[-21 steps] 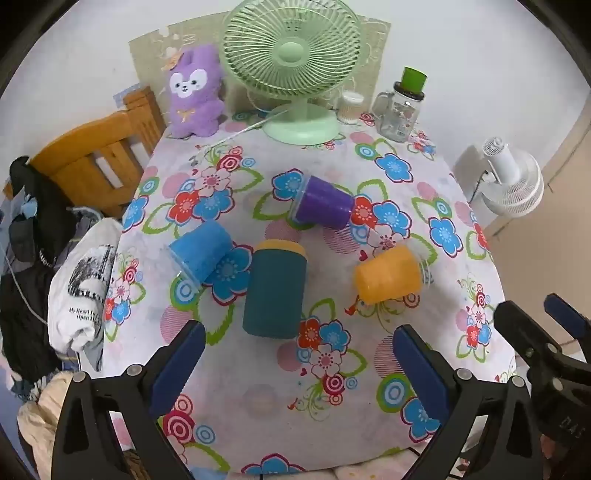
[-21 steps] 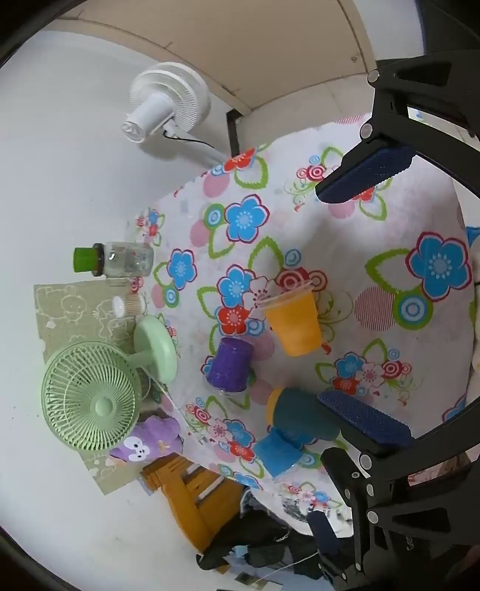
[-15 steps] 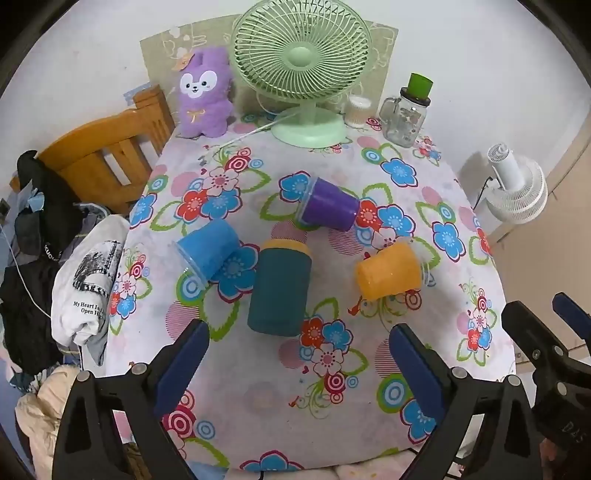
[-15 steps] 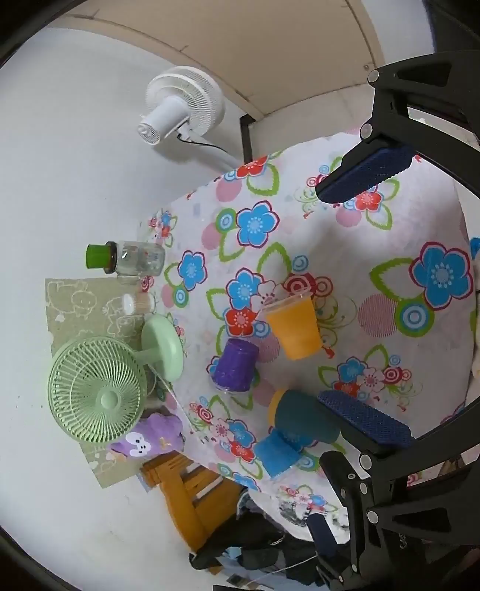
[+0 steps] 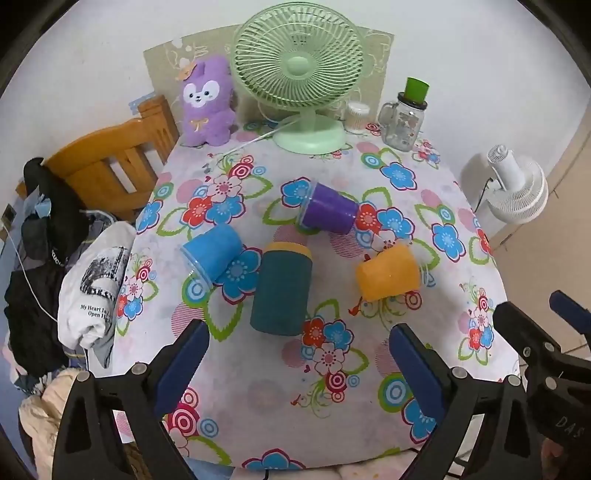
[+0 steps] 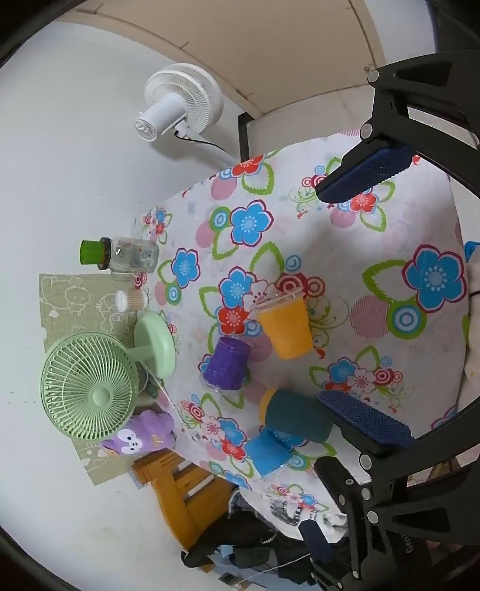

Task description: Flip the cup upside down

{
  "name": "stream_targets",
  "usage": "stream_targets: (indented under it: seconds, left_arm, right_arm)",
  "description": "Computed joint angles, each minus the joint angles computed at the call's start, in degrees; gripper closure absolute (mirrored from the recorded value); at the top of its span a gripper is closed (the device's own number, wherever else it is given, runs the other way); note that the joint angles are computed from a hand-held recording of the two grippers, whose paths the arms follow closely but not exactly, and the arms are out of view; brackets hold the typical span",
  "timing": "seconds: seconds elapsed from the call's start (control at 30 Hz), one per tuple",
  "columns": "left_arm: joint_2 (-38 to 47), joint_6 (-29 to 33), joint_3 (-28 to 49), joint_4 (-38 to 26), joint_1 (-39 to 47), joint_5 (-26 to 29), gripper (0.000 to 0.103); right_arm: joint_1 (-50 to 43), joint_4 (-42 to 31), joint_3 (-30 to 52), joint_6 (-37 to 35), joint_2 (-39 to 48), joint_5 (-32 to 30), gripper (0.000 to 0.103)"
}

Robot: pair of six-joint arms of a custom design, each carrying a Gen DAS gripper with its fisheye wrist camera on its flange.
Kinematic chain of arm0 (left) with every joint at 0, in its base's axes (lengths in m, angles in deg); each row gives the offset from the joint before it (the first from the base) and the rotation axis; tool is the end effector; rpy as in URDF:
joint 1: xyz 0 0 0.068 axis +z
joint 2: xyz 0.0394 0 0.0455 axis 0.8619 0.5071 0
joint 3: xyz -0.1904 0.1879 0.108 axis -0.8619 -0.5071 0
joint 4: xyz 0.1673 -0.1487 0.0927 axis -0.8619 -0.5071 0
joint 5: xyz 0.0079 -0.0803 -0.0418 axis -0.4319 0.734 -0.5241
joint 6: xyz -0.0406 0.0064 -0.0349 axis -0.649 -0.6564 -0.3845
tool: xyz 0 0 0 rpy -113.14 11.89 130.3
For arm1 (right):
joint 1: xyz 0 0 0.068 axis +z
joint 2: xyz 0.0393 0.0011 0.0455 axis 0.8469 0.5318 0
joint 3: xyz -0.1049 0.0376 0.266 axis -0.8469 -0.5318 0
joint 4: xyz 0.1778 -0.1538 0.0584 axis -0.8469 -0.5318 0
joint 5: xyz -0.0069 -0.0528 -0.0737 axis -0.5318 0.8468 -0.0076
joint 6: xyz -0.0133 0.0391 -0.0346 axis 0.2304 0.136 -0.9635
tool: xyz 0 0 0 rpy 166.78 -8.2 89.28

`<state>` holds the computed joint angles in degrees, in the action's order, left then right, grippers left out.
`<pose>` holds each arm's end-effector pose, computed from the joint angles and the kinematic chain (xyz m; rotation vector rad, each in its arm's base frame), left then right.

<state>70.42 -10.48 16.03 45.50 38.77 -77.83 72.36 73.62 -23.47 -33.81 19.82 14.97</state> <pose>0.2615 -0.0895 0.1740 -0.3350 2.6541 0.0688 0.2783 0.0721 0.1877 -0.3312 2.5870 0.1030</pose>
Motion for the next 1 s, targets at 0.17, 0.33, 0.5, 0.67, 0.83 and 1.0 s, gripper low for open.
stream_targets:
  seconds: [0.17,0.33,0.5,0.67,0.83,1.0]
  left_arm:
    - [0.77,-0.11,0.26,-0.10,-0.67,0.35,0.005]
    - [1.07,-0.19,0.90,-0.45,-1.23,-0.18,0.005]
    - [1.53,-0.40,1.44,-0.65,-1.54,0.05,0.005]
    - [1.67,-0.31,1.33,-0.01,-1.28,1.26,0.005]
    - [1.73,-0.12,1.29,0.12,-1.17,1.41,0.005]
    - [1.65,-0.21,1.10,0.23,-1.25,1.41,0.005]
  right_arm:
    - [-0.85,0.00,-0.05,-0.09,-0.12,-0.40,0.001]
    - [-1.38,-0.23,-0.01,-0.27,-0.33,-0.87,0.001]
    - [-1.92,-0.45,0.11,-0.69,-0.49,-1.06,0.001]
    - [-2.25,-0.71,0.18,-0.99,-0.61,-1.61,0.001]
    - [-2.38,-1.47,0.93,-1.21,-0.34,-1.80,0.001]
    - [-2.31,-1.20,0.66,-1.16,-0.47,-1.67,0.001]
